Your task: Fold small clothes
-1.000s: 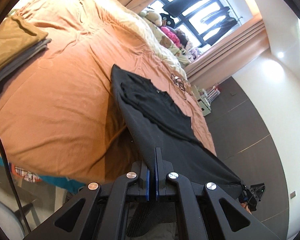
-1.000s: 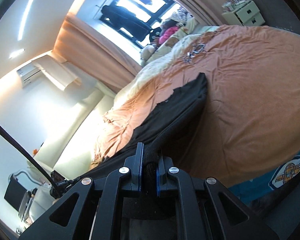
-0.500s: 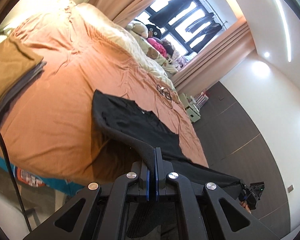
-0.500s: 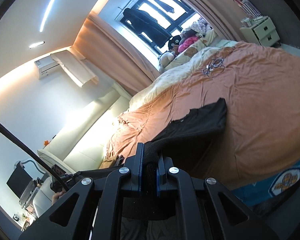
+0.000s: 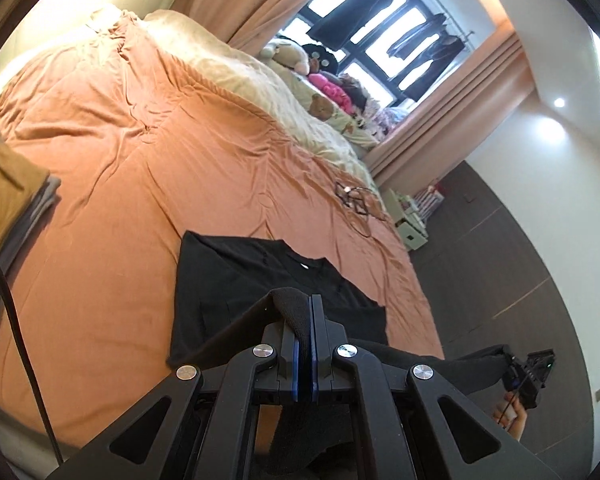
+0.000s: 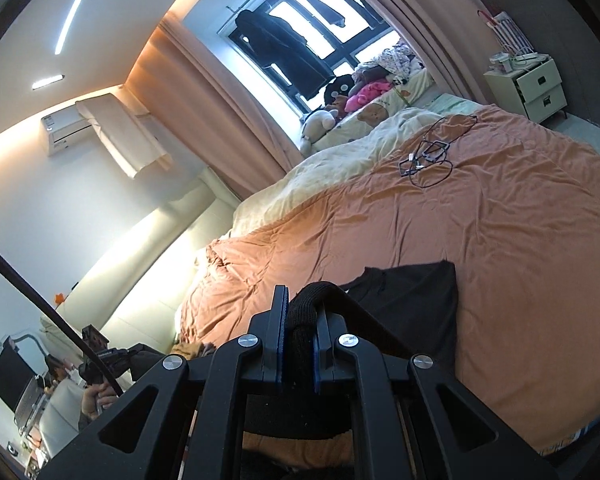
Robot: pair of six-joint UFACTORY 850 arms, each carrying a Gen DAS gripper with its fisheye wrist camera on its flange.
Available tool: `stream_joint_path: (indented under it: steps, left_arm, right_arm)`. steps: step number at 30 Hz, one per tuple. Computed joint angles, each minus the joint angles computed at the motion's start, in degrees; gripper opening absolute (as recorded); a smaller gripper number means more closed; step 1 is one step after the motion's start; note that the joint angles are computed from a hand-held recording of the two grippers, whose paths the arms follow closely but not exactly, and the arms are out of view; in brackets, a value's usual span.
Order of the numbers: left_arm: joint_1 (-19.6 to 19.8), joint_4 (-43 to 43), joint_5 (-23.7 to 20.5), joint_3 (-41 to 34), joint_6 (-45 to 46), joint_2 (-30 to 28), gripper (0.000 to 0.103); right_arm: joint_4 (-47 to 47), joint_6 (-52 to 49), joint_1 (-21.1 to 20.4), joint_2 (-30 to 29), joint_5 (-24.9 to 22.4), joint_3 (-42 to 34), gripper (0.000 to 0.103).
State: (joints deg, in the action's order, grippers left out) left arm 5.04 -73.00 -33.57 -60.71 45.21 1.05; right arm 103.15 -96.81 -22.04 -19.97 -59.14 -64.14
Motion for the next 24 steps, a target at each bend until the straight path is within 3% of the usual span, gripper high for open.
stream_joint_path:
  steps: [6,13,24]
  left_arm:
    - [-1.2,5.46,1.01,-8.69,-5.23,-9.46,0.003]
    - [-2.57,15.34,1.56,-19.73,-15.03,-22.31,0.003]
    - [-2.55,22.85,-1.31,-32.98,-24.03,-39.84,0.004]
  right_arm:
    - [-1.43,7.17,4.76,-7.96,8.01,-11.97,0.007]
    - [-8.29,19.05,8.82,-17.43,14.1,-25.6,0.007]
    - [-26.99,45.13,12.28,-35.1,18.12,-50.43,0.009]
